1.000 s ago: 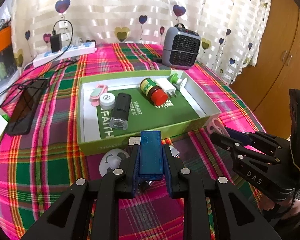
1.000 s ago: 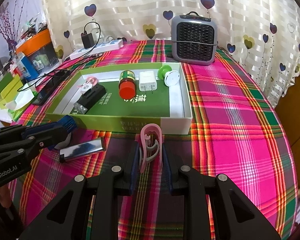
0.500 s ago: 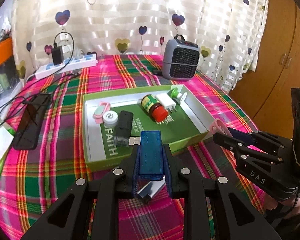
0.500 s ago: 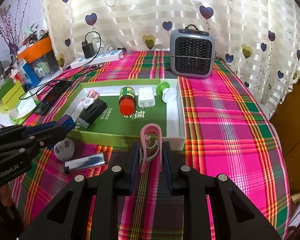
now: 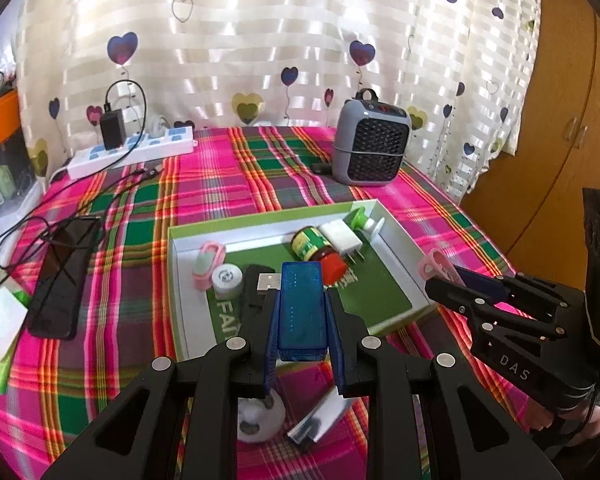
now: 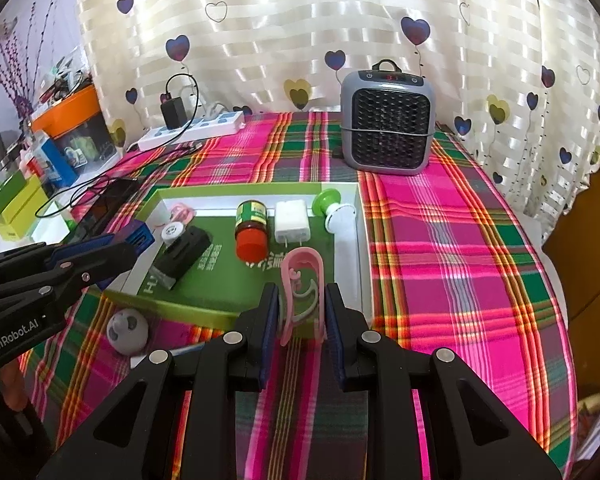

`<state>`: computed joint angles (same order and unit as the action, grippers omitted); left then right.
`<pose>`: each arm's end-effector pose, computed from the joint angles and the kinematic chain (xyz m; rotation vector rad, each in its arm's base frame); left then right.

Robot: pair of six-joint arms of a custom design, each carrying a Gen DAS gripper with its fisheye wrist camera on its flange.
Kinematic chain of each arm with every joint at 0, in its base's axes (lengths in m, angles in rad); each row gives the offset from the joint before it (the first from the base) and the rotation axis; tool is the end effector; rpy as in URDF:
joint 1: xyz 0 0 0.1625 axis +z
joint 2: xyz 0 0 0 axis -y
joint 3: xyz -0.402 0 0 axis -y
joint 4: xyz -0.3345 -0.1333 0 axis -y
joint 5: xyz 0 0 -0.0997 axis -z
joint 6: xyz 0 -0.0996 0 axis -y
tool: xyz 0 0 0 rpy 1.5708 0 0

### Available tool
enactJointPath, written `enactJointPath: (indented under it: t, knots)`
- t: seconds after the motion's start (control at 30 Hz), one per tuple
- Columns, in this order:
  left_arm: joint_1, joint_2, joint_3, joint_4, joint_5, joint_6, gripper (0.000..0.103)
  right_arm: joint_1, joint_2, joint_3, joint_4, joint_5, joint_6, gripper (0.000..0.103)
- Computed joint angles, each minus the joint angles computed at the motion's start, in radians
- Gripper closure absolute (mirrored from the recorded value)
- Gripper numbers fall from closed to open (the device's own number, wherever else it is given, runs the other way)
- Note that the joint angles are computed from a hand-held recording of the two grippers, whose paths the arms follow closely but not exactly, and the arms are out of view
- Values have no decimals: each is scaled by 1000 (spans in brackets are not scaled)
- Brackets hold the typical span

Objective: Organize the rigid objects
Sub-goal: 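Carry the blue device over the box with the left tool while the right tool carries the clip, then lower the blue device into the box with the left tool while the right tool lowers the clip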

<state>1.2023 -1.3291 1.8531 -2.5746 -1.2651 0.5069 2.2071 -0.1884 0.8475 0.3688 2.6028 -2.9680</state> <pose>-0.0343 -0.5422 0.3472 1.0667 2.5228 -0.6388 0.3952 -0.4545 -0.0623 0.1645 -2.1965 1.0428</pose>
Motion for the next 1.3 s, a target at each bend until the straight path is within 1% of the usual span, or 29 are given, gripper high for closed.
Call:
enactJointPath:
  t: [0.13, 0.27, 0.37, 0.53, 0.83, 1.07, 1.3]
  knots:
    - [7, 37, -44, 20, -15, -19, 82, -12, -2, -18, -4, -10, -24, 79]
    - [8, 75, -73, 10, -3, -24, 82, -27, 0, -37, 1, -27, -37, 79]
    - [9, 105, -101, 16, 3, -34, 82, -43, 2, -52, 12, -46, -38, 79]
    - [11, 155, -136, 9, 25, -41, 82, -76, 11, -79, 53, -88, -4, 79]
    - [15, 225, -189, 0, 58, -51, 82, -106, 20, -101, 70, -101, -12, 79]
    - [15, 257, -210, -1, 78, -49, 82, -117, 37, -127, 85, -110, -35, 79]
    - [13, 280, -215, -5, 101, -47, 82, -122, 48, -148, 91, -98, -47, 79]
